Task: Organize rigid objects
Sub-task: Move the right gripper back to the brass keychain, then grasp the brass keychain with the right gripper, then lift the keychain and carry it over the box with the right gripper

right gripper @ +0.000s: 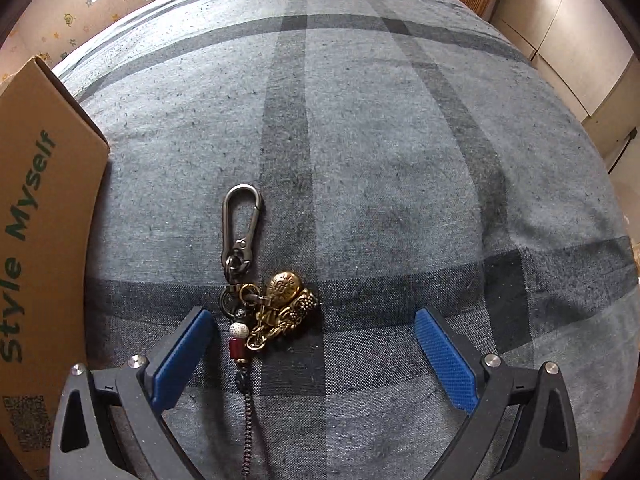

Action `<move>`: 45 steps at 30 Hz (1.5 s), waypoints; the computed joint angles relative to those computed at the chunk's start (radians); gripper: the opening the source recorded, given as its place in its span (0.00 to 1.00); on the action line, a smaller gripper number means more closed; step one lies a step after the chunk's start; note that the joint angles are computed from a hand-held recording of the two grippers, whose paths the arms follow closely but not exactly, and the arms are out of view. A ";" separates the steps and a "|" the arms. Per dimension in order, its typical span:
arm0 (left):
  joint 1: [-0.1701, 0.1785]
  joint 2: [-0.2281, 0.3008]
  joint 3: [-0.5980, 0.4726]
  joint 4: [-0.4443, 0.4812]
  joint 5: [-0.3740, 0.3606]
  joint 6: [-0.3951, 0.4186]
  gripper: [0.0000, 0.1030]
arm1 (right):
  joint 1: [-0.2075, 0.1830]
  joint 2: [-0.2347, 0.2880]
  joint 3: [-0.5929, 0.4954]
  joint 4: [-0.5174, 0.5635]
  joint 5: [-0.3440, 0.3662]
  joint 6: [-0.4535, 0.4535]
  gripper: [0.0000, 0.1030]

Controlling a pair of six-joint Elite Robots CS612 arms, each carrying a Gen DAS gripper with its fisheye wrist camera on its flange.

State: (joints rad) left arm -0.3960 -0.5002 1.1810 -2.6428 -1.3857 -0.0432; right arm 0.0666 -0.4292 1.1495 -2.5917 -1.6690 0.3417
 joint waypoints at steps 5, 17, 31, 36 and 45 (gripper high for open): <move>0.003 0.004 -0.007 0.012 -0.004 0.001 0.16 | -0.012 0.017 -0.048 0.075 0.034 0.019 1.00; 0.004 0.006 -0.011 0.014 -0.006 0.000 0.16 | -0.006 0.027 -0.071 0.067 -0.003 0.037 1.00; 0.002 0.005 -0.011 0.016 0.000 -0.003 0.16 | 0.006 -0.041 0.018 -0.009 0.017 0.043 0.19; -0.001 0.005 -0.011 0.020 0.006 -0.002 0.16 | 0.012 -0.076 0.057 -0.037 0.021 0.039 0.17; -0.005 0.002 -0.008 0.020 0.016 0.002 0.16 | 0.024 -0.098 0.080 -0.062 0.008 0.026 0.15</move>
